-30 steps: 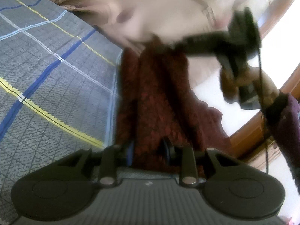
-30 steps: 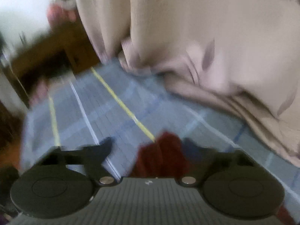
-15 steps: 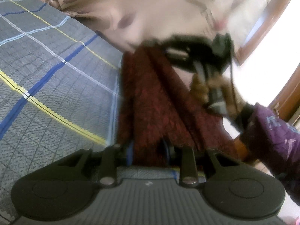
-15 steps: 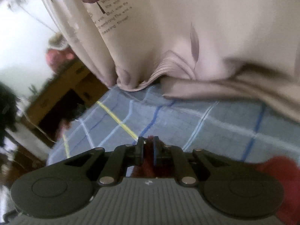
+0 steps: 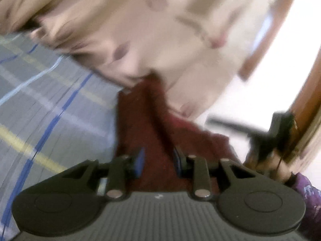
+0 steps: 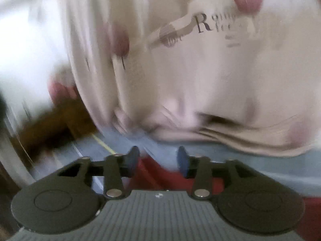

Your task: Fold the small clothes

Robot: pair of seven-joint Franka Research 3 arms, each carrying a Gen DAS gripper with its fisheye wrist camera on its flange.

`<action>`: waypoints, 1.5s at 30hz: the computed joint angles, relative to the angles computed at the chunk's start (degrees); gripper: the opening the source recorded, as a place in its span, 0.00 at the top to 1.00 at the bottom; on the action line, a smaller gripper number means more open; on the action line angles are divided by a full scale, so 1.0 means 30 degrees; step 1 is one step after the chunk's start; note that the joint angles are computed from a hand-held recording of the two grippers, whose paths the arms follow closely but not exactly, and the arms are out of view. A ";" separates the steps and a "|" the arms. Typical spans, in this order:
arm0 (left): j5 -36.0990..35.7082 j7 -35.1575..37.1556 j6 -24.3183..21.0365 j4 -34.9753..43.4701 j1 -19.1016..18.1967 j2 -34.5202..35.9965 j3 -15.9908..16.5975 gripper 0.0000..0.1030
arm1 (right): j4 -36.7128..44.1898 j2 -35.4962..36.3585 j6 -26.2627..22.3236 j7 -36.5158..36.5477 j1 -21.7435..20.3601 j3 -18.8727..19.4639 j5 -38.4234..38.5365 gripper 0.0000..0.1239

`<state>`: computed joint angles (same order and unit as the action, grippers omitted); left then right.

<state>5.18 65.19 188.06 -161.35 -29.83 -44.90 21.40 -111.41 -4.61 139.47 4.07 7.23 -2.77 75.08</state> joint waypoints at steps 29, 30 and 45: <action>0.2783 -0.1683 0.2580 0.1491 -0.4662 0.4296 0.5427 0.71 | 0.1897 0.2443 0.1992 -0.2339 -0.0836 0.1032 -1.0610 0.98; 0.2974 -0.1914 0.2622 0.1489 -0.4558 0.4343 0.5379 0.71 | 0.1845 0.2533 0.2825 -0.2639 -0.0773 0.1070 -0.9858 0.98; 0.5585 -0.4652 0.2997 0.1527 -0.4048 0.4566 0.5632 0.71 | 0.2590 0.2797 0.1595 -0.1754 -0.2855 0.0939 -0.1261 0.56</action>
<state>21.93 51.23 197.05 -156.77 -41.97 -31.20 38.29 -103.64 3.78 144.26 -1.20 -1.33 0.05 71.29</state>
